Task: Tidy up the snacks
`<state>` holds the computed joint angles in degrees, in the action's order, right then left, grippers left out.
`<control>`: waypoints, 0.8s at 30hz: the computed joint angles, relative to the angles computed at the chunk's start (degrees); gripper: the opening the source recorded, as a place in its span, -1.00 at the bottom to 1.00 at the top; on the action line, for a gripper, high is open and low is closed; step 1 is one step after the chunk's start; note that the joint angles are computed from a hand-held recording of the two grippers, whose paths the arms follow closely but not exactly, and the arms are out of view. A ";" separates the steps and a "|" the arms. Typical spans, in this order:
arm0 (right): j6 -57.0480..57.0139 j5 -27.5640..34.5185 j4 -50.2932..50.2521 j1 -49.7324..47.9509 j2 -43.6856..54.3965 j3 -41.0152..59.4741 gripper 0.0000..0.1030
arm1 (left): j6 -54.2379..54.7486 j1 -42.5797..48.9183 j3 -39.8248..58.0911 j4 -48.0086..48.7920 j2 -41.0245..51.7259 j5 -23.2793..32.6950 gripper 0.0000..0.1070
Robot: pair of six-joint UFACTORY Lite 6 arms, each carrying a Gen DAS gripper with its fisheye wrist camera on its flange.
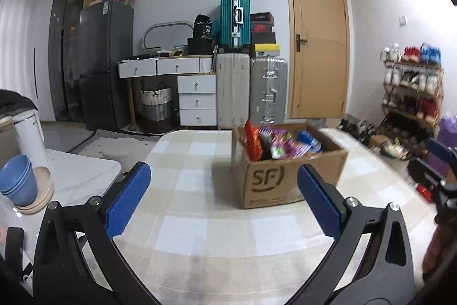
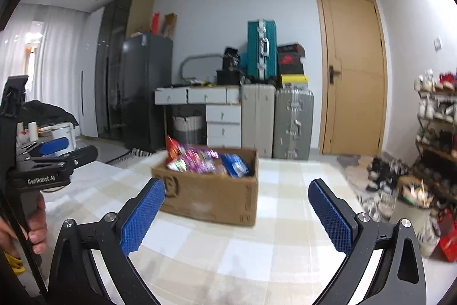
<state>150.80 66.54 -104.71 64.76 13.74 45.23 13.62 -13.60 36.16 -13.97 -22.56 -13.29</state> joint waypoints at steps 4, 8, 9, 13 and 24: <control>8.71 0.89 -4.55 -3.09 2.78 -2.77 0.99 | -7.56 0.02 -0.41 6.72 11.47 -10.70 0.92; 12.10 3.53 -5.85 -3.15 4.30 -4.00 0.99 | -10.26 -0.14 0.09 9.07 19.17 -17.97 0.92; 12.75 4.19 -6.28 -3.18 4.43 -4.57 0.99 | -9.87 -0.40 0.31 8.67 21.25 -20.06 0.92; 12.40 3.98 -6.24 -2.89 5.16 -4.08 0.99 | -9.08 -1.18 -0.01 7.58 24.08 -23.64 0.92; 11.31 2.32 -6.40 -3.38 6.07 -2.81 0.99 | -9.29 -0.86 1.32 6.45 29.57 -28.00 0.92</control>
<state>162.11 68.86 -111.11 61.39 19.81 42.42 4.33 -14.46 37.48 -7.52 7.02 -41.29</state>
